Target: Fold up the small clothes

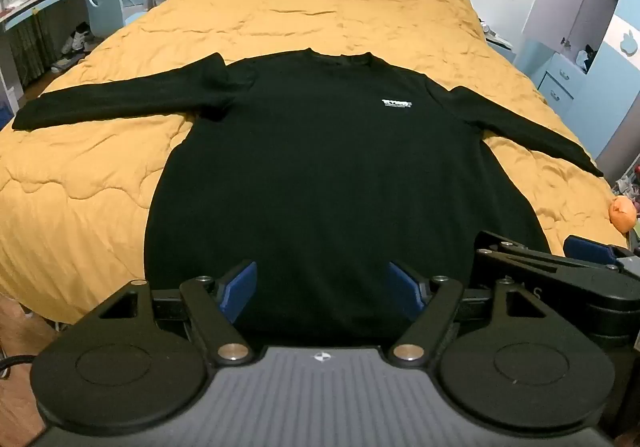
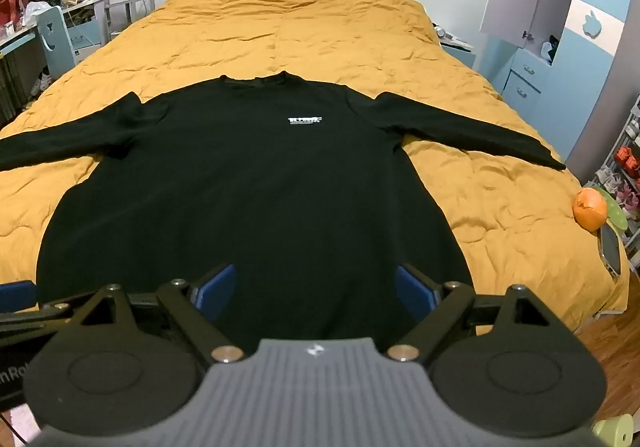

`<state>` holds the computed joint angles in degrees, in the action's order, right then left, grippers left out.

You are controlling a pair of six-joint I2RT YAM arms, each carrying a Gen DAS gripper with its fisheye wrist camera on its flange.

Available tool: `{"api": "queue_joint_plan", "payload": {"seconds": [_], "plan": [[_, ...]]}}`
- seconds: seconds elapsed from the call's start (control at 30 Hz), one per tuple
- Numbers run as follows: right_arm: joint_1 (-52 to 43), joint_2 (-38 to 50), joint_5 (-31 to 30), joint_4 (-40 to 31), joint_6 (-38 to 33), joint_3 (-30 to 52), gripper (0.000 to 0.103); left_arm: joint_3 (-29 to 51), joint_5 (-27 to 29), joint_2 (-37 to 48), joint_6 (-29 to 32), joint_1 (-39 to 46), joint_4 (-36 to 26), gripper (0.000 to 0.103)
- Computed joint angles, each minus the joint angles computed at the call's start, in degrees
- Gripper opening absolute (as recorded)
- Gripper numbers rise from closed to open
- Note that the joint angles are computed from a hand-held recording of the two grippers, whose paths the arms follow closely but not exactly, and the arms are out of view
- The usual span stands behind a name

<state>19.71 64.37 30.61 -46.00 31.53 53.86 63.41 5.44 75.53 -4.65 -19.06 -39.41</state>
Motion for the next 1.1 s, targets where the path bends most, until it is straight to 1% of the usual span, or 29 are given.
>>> {"api": "queue_joint_plan", "payload": {"seconds": [0.73,1.1], "plan": [[-0.04,0.18,0.12,0.13,0.01,-0.01,0.083,0.16,-0.19,0.08,-0.72,-0.57,0.11,0.086],[-0.36,0.16,-0.22,-0.27,-0.11,0.34,0.083,-0.31,0.41,0.1,0.0,0.24,0.62,0.085]]}}
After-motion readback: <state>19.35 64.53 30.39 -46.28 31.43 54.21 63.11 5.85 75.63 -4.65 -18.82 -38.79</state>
